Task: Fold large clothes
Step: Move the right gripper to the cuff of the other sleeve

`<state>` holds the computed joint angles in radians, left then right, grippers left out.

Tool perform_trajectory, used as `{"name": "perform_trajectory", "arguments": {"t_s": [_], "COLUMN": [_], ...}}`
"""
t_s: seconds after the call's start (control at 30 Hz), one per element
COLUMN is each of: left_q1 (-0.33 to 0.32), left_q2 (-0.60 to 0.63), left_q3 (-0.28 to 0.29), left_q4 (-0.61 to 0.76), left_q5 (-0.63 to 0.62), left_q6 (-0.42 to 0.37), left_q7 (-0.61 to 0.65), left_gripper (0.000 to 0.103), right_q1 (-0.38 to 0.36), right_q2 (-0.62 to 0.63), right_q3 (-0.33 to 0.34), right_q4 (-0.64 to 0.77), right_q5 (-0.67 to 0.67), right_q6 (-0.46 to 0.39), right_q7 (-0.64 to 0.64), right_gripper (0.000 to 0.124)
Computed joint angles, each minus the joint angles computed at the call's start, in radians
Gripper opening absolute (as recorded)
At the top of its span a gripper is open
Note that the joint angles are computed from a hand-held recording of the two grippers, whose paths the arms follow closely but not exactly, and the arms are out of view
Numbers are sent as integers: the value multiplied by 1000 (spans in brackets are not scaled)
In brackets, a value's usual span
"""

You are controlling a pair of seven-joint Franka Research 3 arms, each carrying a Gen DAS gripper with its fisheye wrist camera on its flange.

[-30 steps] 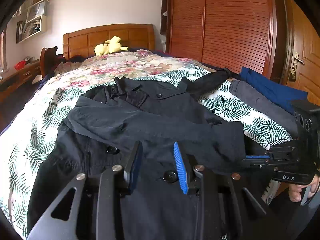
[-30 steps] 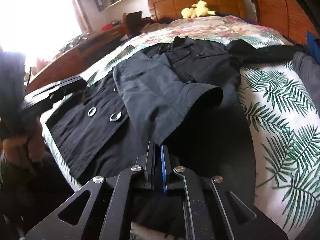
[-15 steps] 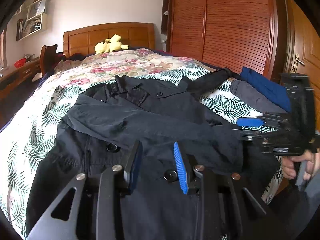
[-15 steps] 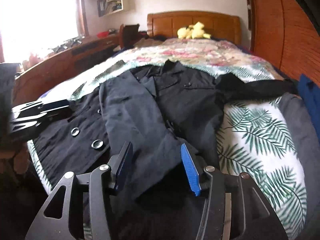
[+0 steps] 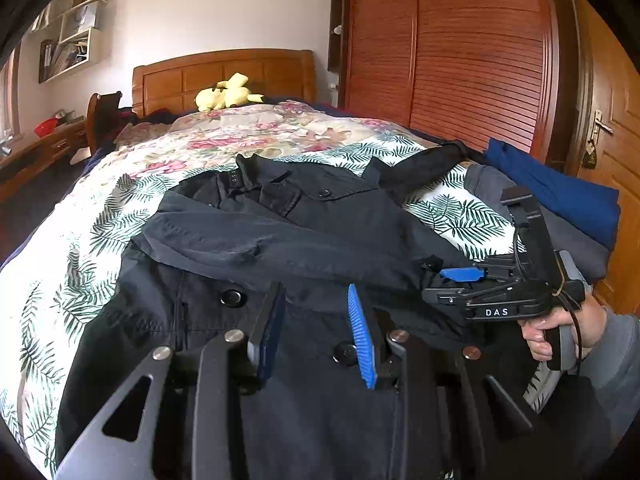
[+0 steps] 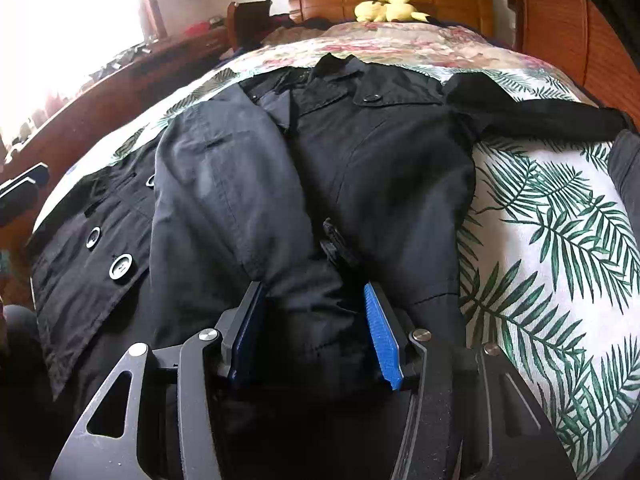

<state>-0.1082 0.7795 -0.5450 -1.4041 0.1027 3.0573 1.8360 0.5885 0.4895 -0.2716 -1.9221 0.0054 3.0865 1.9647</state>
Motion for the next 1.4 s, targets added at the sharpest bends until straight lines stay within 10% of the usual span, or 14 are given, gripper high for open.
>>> {"name": "perform_trajectory", "arguments": {"t_s": [0.43, 1.0, 1.4], "left_q1": [51, 65, 37], "left_q2": [3, 36, 66], "left_q3": [-82, -96, -78], "left_q4": [-6, 48, 117], "left_q5": [18, 0, -68], "left_q6": [40, 7, -45], "left_q7": [29, 37, 90], "left_gripper": [31, 31, 31], "right_q1": [211, -298, -394], "right_q2": [-69, 211, 362], "right_q3": [-308, -2, 26], "right_q4": [-28, 465, 673], "right_q5": [-78, -14, 7], "right_q6": [18, -255, -345], "right_q7": [124, 202, 306], "right_gripper": [69, 70, 70]}}
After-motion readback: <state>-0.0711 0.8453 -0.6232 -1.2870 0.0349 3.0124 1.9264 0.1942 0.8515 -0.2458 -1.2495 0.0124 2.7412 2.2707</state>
